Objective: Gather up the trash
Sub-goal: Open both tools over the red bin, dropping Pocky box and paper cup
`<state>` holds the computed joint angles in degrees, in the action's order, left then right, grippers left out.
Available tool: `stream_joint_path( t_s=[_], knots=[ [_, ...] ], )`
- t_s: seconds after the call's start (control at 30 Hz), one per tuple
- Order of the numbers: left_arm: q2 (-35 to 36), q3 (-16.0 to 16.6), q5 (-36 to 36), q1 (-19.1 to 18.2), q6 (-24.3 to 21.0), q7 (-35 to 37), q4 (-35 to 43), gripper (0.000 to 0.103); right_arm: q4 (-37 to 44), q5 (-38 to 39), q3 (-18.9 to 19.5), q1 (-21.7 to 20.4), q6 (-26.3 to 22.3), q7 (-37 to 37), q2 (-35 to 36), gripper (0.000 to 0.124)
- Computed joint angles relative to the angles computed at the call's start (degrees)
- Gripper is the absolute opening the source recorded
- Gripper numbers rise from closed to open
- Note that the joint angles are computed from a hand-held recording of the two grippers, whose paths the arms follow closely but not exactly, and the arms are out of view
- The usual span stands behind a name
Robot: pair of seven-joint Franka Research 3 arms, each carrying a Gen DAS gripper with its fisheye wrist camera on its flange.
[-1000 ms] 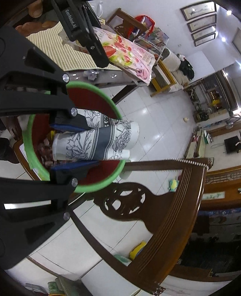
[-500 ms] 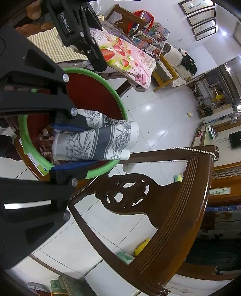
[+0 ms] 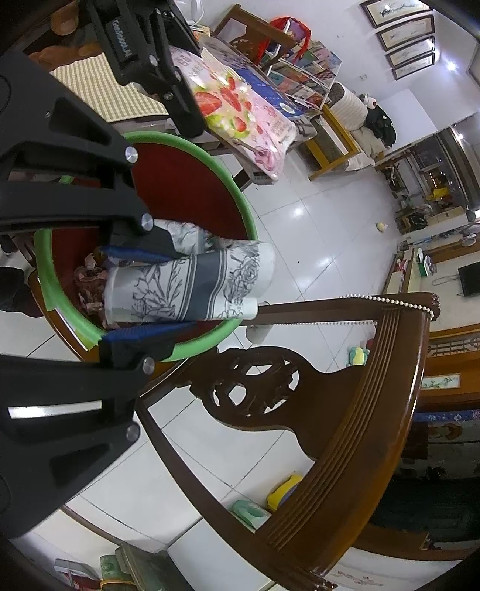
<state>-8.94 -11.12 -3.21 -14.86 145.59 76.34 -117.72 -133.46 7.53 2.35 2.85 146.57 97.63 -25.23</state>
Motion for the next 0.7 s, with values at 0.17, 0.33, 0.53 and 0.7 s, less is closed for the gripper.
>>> stream_joint_path(
  t_s=[0.17, 0.33, 0.53, 0.7],
  knots=[
    [-2.9, 0.8, -0.3, 0.4, 1.3, -0.1, -3.0, 0.074, -0.5, -0.7, 1.1, 0.0, 0.8, 1.4, -0.6, 0.042],
    [-7.6, 2.3, 1.3, 2.2, 2.2, -1.8, -8.1, 0.074, -0.5, -0.7, 2.3, 1.4, 1.7, 2.6, -0.9, 0.048],
    [-17.3, 5.0, 8.4, 9.6, 0.8, -8.6, -18.4, 0.083, 1.2, 1.4, 3.8, 5.5, 3.1, 3.5, 1.2, 0.058],
    [-24.5, 8.6, 16.3, 18.7, -3.6, -11.6, -25.1, 0.084, 4.0, 2.9, 5.8, 10.3, 4.2, 3.6, 4.5, 0.069]
  ],
)
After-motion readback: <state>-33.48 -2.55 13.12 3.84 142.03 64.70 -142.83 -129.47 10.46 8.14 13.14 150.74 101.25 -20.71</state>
